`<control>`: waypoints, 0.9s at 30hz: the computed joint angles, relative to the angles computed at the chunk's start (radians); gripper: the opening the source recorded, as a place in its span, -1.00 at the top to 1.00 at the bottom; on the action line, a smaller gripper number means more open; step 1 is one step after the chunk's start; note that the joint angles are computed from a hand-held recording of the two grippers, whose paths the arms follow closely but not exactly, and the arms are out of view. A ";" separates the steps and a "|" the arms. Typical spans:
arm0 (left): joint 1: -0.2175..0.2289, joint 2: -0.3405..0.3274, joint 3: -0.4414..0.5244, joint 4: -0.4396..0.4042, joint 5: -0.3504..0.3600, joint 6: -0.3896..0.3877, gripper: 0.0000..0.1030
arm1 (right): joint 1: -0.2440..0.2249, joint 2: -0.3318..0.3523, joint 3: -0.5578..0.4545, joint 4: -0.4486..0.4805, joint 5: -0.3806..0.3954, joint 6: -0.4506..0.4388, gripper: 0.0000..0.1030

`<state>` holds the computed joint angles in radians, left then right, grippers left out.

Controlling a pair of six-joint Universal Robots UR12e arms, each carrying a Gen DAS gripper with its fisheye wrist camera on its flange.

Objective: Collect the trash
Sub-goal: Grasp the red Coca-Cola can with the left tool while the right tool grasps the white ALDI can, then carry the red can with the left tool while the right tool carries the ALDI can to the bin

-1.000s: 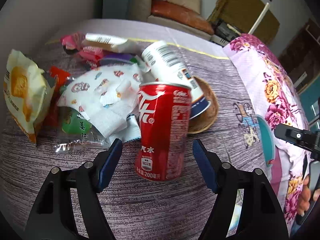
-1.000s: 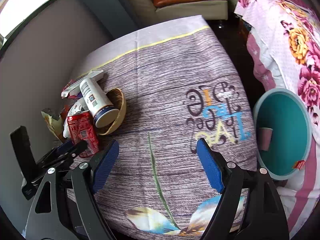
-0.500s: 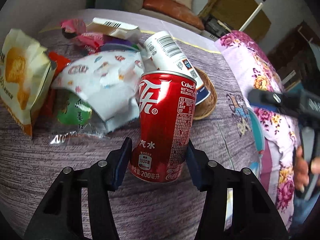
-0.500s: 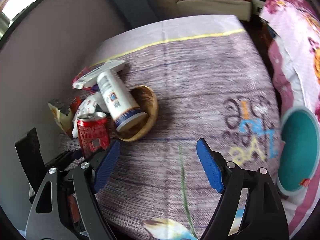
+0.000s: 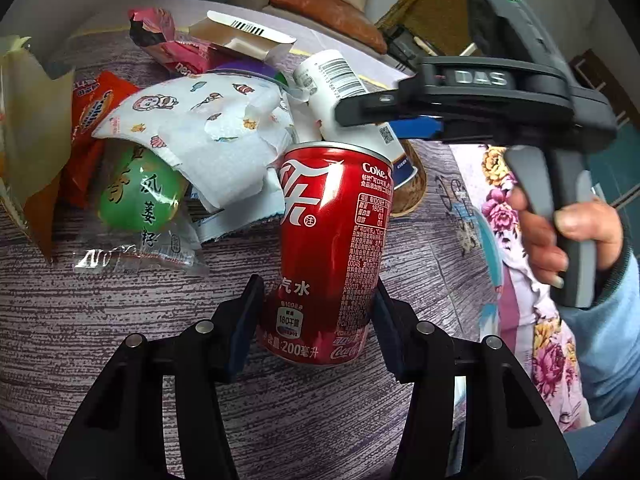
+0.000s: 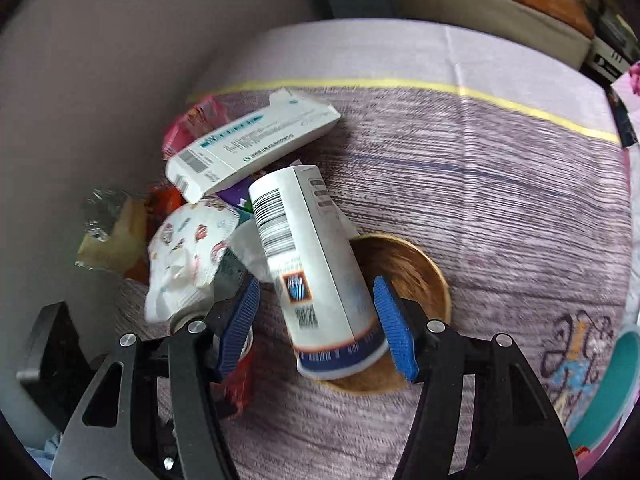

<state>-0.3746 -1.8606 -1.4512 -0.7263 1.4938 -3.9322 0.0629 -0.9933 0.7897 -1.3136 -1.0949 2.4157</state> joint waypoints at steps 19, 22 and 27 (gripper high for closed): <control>-0.031 -0.062 0.124 -0.149 -0.008 0.076 -0.03 | -0.085 -0.072 0.090 -0.047 0.134 0.031 0.00; -0.036 -0.086 0.164 -0.199 -0.007 0.083 -0.04 | -0.104 -0.085 0.106 -0.043 0.143 0.042 0.00; -0.050 -0.128 0.236 -0.309 0.024 0.097 -0.05 | -0.146 -0.107 0.151 -0.058 0.165 0.081 0.00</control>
<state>-0.4248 -1.9886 -1.2149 -1.0353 1.5174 -3.8351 -0.0835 -1.1003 0.9411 -1.3716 -0.9297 2.4971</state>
